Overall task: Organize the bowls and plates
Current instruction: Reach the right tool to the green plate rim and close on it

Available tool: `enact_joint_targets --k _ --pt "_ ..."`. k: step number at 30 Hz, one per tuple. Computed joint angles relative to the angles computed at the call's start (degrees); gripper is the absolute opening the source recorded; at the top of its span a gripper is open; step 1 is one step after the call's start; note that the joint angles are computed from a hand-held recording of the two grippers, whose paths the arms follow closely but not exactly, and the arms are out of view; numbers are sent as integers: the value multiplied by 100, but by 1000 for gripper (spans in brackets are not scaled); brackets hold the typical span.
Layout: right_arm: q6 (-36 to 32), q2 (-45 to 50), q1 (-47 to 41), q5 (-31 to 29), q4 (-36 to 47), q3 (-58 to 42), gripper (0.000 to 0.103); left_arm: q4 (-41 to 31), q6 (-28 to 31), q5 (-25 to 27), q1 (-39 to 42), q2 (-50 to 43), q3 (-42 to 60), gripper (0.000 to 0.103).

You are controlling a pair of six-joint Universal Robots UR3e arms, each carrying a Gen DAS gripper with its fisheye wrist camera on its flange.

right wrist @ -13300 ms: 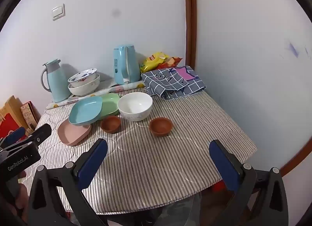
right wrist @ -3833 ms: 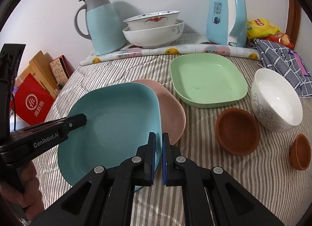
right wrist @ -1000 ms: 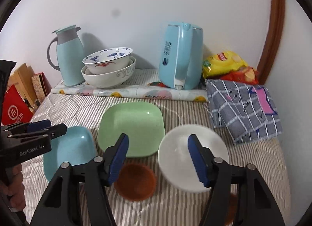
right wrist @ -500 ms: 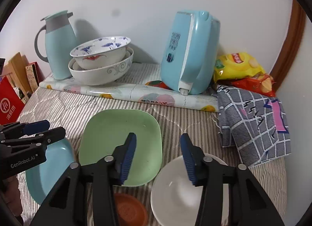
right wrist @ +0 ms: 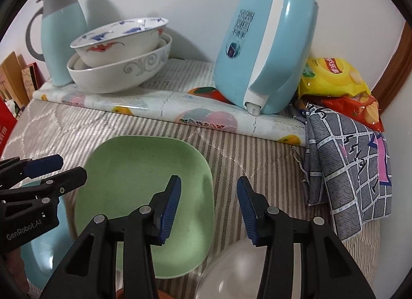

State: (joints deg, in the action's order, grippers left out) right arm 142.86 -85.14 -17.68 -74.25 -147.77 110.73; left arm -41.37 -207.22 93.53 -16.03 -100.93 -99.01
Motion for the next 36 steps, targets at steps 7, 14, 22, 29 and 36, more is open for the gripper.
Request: enact_joint_targets --k 7,14,22,29,36 --pt "101 430 216 -376 -141 -256 29 108 -16 -181 71 -358 121 42" --pt "193 723 325 -559 259 -591 15 54 -34 -168 1 -648 394 32" --pt "176 642 218 -250 303 -558 7 114 12 -266 -55 -719 557 8" --pt "172 -19 -61 220 409 -202 6 75 -32 -164 -39 -48 281 8" --pt "101 -1022 -386 876 903 88 5 -172 9 -29 -9 795 90 8"
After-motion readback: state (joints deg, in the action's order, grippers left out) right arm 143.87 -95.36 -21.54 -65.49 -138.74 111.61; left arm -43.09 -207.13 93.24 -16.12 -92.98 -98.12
